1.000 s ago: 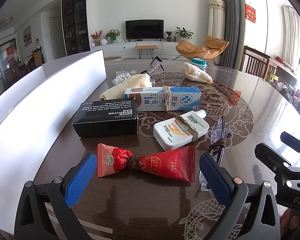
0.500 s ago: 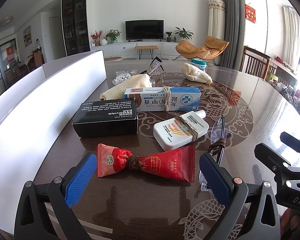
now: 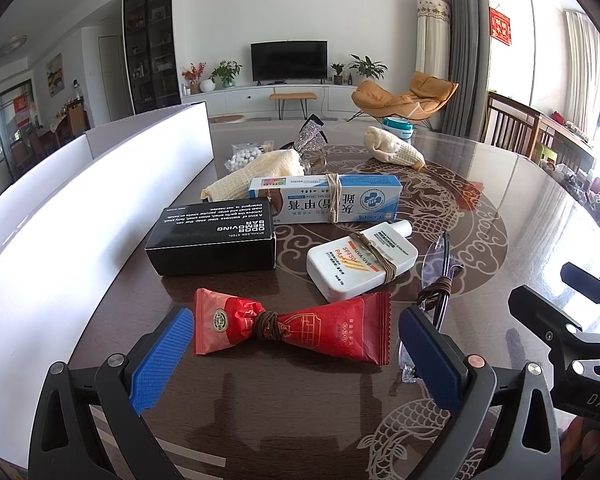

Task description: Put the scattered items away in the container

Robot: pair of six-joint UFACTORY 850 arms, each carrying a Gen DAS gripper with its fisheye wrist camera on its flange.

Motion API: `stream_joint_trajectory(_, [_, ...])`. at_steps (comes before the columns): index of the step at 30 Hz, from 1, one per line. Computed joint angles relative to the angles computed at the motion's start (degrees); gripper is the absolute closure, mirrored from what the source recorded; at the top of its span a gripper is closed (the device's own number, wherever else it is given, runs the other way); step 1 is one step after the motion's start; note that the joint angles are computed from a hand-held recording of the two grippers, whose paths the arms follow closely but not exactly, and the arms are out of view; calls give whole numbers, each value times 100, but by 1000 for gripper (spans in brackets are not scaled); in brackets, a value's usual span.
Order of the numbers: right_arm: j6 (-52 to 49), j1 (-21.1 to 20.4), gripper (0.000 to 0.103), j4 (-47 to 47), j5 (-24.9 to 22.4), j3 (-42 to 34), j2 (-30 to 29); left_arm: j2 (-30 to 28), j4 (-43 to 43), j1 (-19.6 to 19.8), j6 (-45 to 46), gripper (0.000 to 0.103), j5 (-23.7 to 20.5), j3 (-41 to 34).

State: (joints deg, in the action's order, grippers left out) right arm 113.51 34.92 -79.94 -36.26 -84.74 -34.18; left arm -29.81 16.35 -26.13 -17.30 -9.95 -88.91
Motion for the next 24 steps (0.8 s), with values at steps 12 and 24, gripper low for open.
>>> stream_joint_trajectory(12, [-8,0,0,7,3,-1,0,17,103,-7,-90,0,17,15])
stream_joint_trajectory(24, [-11,-1,0,10,4,-3,-1,17,113,-9,-100,0,18,20])
